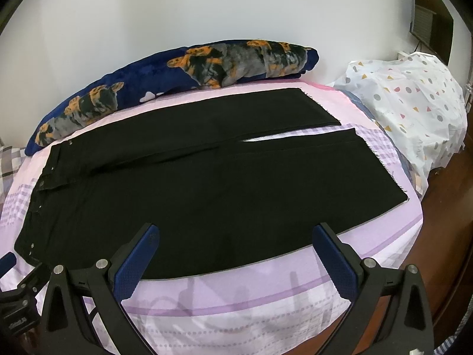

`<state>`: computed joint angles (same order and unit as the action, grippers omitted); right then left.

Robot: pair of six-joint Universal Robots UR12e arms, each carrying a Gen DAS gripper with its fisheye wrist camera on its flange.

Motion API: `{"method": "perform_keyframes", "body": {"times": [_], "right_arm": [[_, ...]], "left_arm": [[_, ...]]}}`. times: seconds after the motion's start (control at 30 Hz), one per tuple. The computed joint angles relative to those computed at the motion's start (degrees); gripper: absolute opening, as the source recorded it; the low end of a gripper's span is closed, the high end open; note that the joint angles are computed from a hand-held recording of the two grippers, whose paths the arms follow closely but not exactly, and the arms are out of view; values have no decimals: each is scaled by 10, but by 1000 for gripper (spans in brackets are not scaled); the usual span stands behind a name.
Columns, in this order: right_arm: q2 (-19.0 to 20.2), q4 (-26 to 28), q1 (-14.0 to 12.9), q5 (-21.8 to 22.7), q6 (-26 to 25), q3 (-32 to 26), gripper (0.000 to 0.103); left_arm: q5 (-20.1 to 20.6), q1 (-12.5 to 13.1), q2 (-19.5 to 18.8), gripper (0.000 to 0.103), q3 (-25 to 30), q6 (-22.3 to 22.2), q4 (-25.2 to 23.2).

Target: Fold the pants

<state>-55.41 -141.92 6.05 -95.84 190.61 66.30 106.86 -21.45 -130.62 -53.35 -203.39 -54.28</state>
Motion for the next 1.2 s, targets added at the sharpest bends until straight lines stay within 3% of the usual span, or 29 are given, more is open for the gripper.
{"method": "perform_keyframes", "body": {"times": [0.5,0.9,1.07,1.2], "right_arm": [[3,16,0,-3,-4,-3,103],[28,37,5,-22,17,-39,103],[51,34,7,6,-6,-75,103],[81,71,2,73,-22,-132,103]], "left_arm": [[-16,4,-12,102,20,-9,-27],[-40,24,-27,102,44,-22,-45],[-45,44,-37,102,63,-28,-42],[-39,69,-47,102,80,-33,-40]]}}
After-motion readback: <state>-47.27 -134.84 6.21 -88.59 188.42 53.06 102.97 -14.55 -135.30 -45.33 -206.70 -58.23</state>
